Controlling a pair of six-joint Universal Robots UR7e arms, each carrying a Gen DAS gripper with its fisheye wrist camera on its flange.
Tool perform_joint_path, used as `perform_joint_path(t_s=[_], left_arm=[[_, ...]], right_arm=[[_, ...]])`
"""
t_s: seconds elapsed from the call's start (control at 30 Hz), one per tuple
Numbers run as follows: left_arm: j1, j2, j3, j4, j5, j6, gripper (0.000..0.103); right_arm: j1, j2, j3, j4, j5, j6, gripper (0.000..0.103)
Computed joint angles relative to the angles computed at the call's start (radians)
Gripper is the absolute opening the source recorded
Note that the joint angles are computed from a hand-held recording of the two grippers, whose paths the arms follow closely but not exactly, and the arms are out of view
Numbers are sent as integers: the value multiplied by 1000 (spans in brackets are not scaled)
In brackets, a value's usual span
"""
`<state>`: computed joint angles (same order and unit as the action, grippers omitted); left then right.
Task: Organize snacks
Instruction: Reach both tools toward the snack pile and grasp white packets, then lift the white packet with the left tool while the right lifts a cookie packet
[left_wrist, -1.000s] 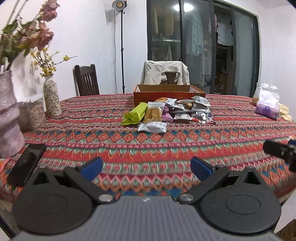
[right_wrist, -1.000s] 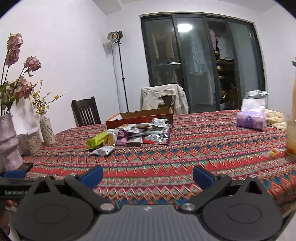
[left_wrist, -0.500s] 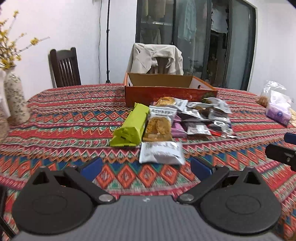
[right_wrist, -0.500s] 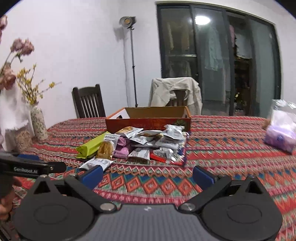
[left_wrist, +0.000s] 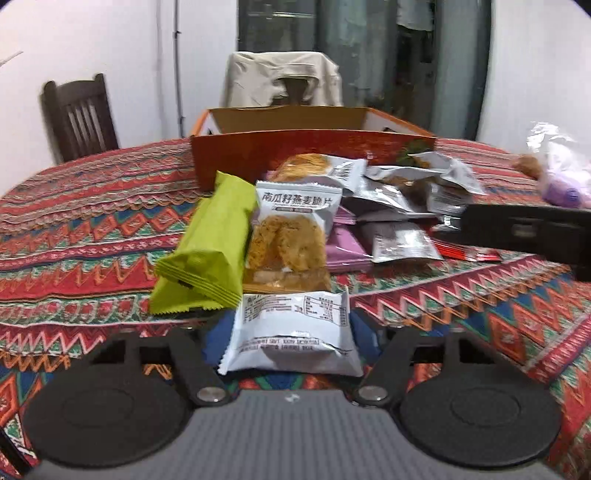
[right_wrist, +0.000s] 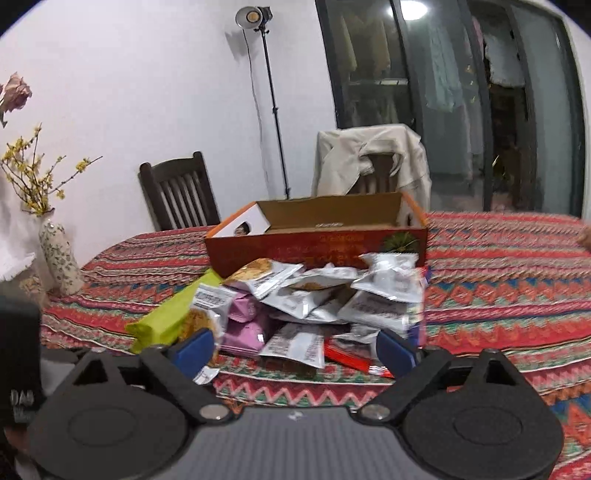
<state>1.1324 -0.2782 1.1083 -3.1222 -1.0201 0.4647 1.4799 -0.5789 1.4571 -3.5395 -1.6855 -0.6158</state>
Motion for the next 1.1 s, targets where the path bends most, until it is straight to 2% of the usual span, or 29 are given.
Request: perform_joint_path(t_s=[0.03, 0.07, 0.17, 0.27, 0.33, 0.4, 0.47, 0.53, 0.57, 0.7, 0.87, 0.93, 1.07, 1.1], left_arm=[[1, -14, 17, 4, -2, -9, 59], [2, -32, 39, 8, 2, -19, 57], [10, -100, 123, 1, -27, -62, 56], [13, -160, 214, -78, -26, -73, 56], [13, -196, 259, -115, -29, -93, 57], [9, -213, 273, -137, -12, -96, 57], [1, -216, 271, -149, 14, -87, 57], [-9, -220, 273, -152, 32, -82, 57], [-15, -222, 276, -155, 40, -80, 57], [-49, -239, 325, -186, 61, -91, 57], [-100, -254, 427, -245, 63, -119, 57], [-123, -248, 458, -253, 70, -147, 57], [-161, -204, 459, -234, 82, -223, 57], [-171, -186, 451, -232, 89, -231, 57]], right_arm=[[0, 3, -8, 22, 9, 9, 84], [1, 10, -23, 49, 17, 16, 81], [11, 42, -75, 115, 37, 14, 78], [27, 99, -159, 176, 40, 16, 73], [40, 156, -229, 175, 23, 5, 67], [50, 204, -292, 189, 4, 12, 54], [55, 239, -341, 210, -12, 39, 45], [59, 270, -372, 177, -40, 44, 27], [55, 272, -369, 161, -34, 42, 25], [40, 210, -263, 90, -15, 57, 20], [-19, 6, 37, 5, 42, 51, 18], [-56, -94, 156, 30, 62, 35, 18], [-117, -253, 313, 131, 65, -89, 18], [-134, -284, 339, 148, 62, -98, 18]])
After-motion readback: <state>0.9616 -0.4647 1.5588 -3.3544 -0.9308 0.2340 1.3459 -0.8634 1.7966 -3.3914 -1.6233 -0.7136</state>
